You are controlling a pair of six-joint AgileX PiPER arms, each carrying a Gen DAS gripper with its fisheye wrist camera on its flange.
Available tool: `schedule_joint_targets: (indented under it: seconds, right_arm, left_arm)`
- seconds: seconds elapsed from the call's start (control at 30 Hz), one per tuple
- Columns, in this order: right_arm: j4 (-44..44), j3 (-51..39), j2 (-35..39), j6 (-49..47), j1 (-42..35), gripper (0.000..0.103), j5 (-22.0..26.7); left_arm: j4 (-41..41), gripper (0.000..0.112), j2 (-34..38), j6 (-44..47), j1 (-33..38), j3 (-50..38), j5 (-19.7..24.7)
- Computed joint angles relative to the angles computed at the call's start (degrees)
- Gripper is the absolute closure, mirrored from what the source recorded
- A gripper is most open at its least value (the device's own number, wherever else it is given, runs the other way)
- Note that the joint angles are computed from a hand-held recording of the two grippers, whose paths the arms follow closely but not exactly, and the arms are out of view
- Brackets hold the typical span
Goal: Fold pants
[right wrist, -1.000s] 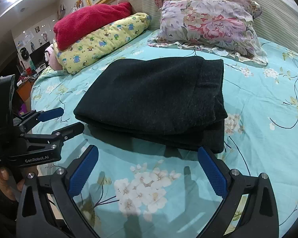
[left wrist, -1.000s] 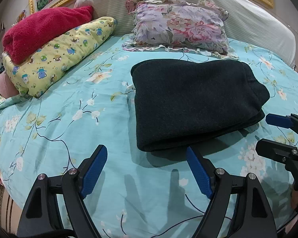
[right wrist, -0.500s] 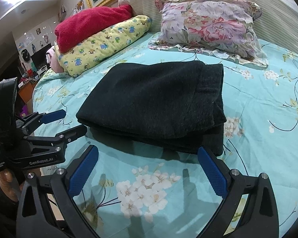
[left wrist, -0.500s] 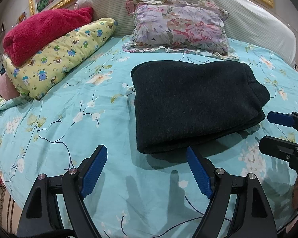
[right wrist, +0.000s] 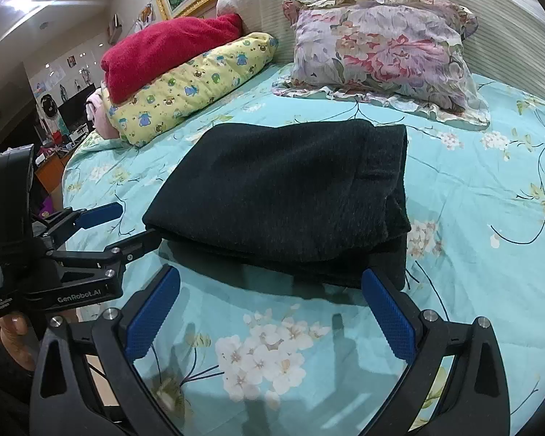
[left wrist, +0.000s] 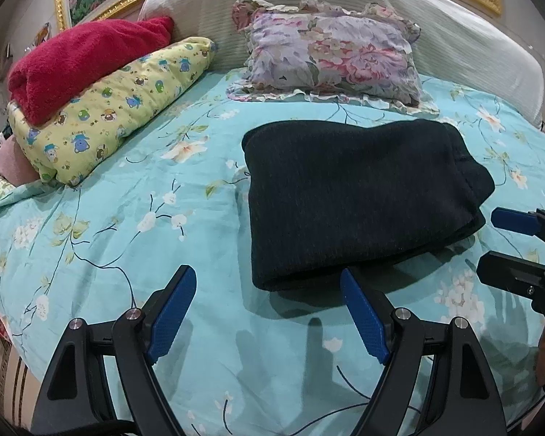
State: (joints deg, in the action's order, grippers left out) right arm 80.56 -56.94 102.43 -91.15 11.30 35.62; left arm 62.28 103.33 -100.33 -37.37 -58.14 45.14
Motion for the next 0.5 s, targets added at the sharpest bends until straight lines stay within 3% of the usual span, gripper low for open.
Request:
schedule_joint_targets:
  seconds: [0.5]
  right_arm:
    - [1.02,0.0,-0.51,0.08,-1.59,0.003,1.64]
  left_arm:
    - [0.51,0.03,-1.06,1.68,1.76,-2.69,0.48]
